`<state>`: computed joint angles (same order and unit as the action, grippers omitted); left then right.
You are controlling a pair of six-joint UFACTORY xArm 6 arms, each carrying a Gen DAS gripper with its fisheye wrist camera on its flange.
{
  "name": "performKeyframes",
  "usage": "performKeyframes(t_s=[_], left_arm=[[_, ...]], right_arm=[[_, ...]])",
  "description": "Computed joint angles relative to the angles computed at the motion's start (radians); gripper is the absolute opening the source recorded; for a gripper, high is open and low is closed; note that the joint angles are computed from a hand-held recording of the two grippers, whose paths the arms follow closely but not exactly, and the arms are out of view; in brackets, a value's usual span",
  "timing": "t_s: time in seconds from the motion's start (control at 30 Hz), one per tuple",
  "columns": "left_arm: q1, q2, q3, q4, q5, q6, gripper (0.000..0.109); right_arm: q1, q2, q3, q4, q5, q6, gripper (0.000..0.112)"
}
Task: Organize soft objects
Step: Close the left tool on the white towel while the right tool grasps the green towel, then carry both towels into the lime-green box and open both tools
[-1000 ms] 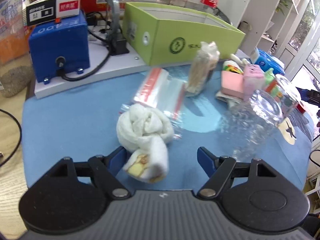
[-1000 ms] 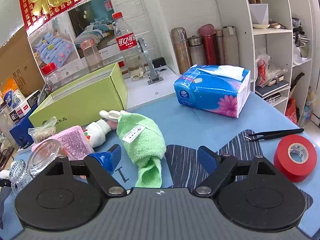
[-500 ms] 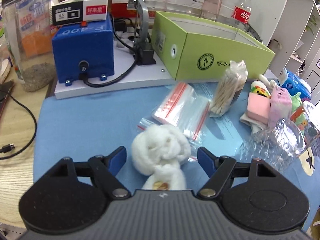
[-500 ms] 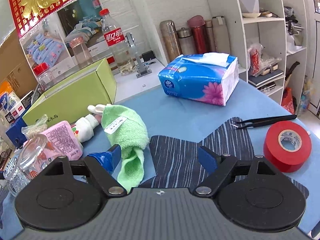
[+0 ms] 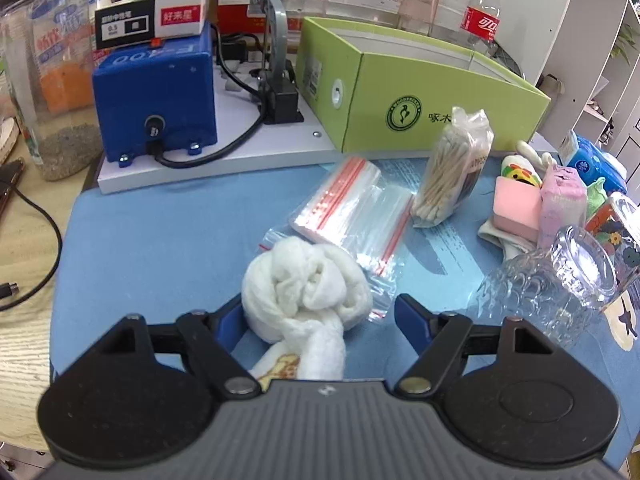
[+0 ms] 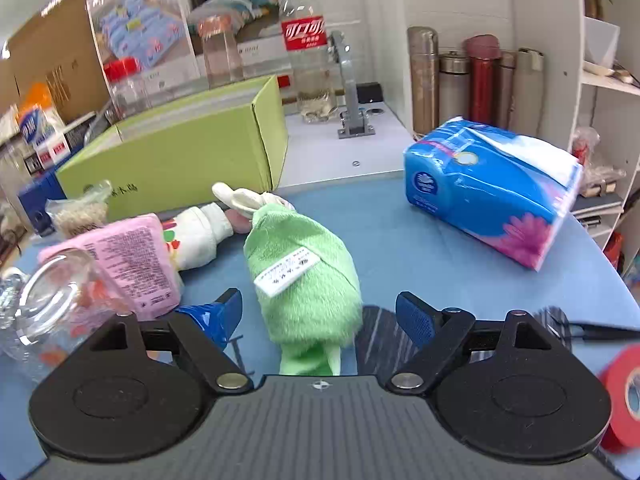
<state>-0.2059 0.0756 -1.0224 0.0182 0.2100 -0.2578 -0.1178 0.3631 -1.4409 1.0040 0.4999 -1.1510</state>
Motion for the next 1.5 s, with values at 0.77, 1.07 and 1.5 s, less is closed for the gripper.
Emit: performKeyframes(t_s=[0.77,1.07,1.5], left_arm=[[0.020,-0.036,0.061,0.039,-0.068,-0.082,0.056],[0.032,-0.122,0.136,-0.003,-0.064,-0.166,0.052],[0.015,-0.207,0.075,-0.072,-0.052,-0.098,0.052]], right_arm=[[0.056,0.067,-0.019,0.101,-0.175,-0.141,0.076],[0.045,0.044,-0.006,0.063,-0.131,-0.120,0.048],[-0.013,-0.153,0.063,0.320,0.068,-0.352,0.024]])
